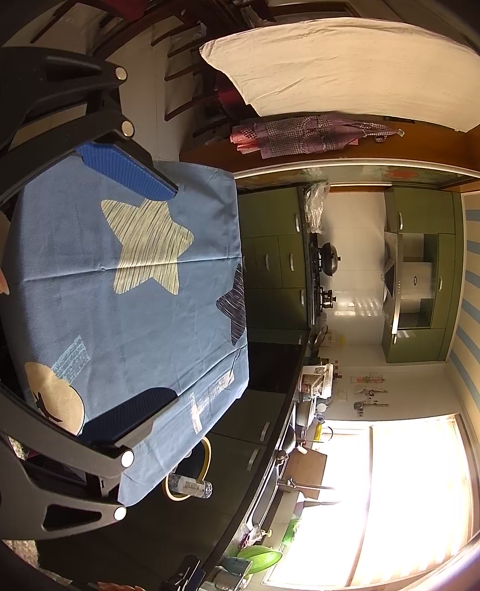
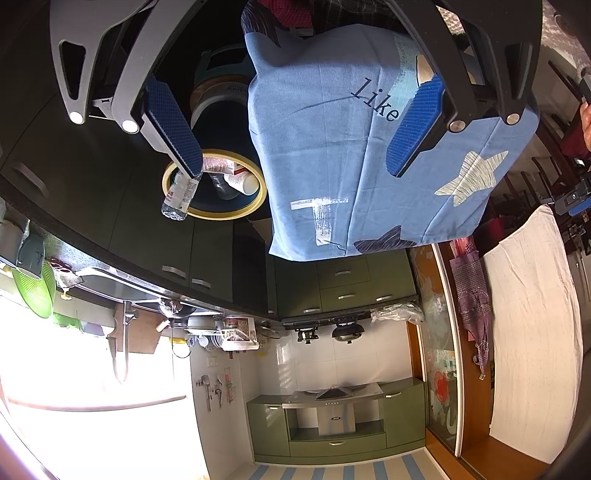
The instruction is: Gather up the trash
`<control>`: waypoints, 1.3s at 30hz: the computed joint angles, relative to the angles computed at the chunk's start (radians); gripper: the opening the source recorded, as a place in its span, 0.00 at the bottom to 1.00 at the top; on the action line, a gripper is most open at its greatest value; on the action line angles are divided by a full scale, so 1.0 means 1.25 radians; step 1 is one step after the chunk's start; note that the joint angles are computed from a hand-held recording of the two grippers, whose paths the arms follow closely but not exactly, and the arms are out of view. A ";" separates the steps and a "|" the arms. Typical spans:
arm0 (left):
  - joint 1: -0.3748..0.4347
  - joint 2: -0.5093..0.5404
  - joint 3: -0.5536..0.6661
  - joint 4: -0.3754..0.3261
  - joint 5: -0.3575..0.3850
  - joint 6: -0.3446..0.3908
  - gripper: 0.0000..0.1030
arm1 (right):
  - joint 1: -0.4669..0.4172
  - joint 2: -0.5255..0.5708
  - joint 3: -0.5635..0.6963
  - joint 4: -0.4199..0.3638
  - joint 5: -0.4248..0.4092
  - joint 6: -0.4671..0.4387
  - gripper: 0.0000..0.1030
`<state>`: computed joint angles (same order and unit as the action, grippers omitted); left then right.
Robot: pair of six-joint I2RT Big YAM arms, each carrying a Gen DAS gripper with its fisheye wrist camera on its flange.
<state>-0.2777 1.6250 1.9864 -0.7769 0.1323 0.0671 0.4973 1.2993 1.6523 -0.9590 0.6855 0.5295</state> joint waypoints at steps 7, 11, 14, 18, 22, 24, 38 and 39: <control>-0.003 -0.001 -0.004 0.004 -0.011 0.003 0.93 | 0.000 0.001 0.003 -0.003 0.000 0.001 0.95; -0.003 -0.002 -0.006 0.004 -0.010 0.004 0.93 | 0.000 0.002 -0.002 0.001 -0.004 -0.001 0.95; -0.003 -0.003 -0.007 0.004 -0.011 0.004 0.93 | 0.001 0.003 -0.005 0.005 -0.005 -0.002 0.95; -0.004 -0.004 -0.014 0.006 -0.009 0.007 0.93 | 0.000 0.003 -0.008 0.008 -0.008 -0.005 0.95; -0.004 0.001 -0.005 0.002 -0.007 0.007 0.93 | 0.002 0.004 -0.008 0.008 -0.007 -0.003 0.95; -0.004 0.001 -0.004 0.000 -0.006 0.006 0.93 | 0.002 0.004 -0.007 0.008 -0.007 -0.003 0.95; -0.005 0.001 -0.014 0.023 0.001 0.020 0.93 | -0.005 0.001 -0.012 0.009 -0.023 -0.012 0.95; -0.005 0.002 -0.014 0.027 -0.001 0.024 0.93 | -0.005 0.001 -0.012 0.008 -0.022 -0.011 0.95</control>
